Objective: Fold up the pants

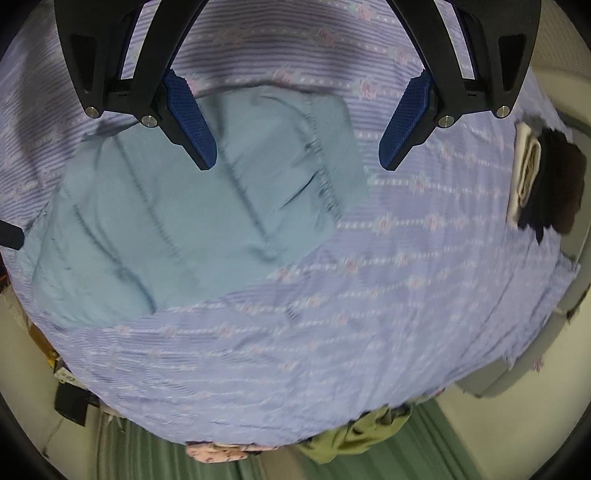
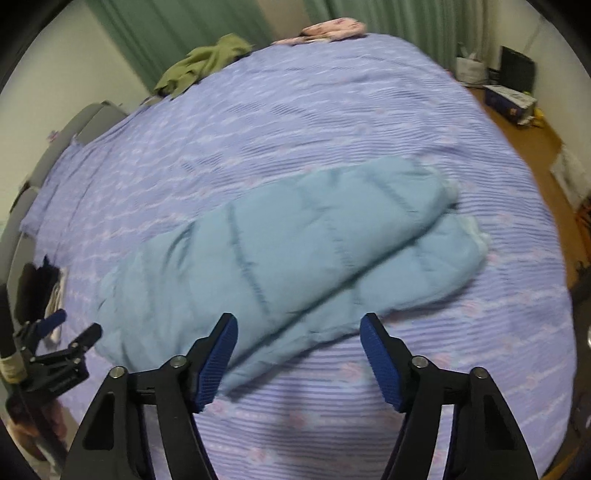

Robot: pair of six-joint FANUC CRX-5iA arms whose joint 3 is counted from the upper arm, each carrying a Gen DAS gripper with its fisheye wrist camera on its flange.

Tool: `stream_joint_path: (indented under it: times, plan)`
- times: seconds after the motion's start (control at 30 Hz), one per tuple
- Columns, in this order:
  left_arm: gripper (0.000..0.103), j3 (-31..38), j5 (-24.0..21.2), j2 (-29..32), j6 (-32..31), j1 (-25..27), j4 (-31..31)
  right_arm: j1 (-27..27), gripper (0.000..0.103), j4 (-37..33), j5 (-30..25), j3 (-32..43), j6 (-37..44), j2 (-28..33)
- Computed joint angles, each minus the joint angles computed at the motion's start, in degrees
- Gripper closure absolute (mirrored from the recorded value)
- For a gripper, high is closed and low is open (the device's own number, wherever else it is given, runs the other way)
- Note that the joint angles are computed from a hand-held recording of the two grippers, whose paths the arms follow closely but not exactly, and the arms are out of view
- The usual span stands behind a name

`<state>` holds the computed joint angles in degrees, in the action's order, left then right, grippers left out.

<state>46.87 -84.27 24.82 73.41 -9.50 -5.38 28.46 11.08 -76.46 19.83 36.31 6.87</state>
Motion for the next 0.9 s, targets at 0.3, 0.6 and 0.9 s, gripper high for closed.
stream_joint_path:
  times: [0.3,0.6,0.9]
  plan:
    - [0.013,2.0,-3.2,2.8,4.2,1.7,3.0,-5.0,0.042,-1.7,-1.8,3.5,-6.8,5.8]
    - [0.013,6.8,-7.5,6.9,6.7,0.8,3.4,-9.0,0.071,-7.1,-3.0,6.1,-13.4,8.6]
    - [0.013,9.6,-9.6,8.6,8.7,1.6,4.8,-4.6,0.088,-1.3,-3.2,3.3,-12.3,3.1]
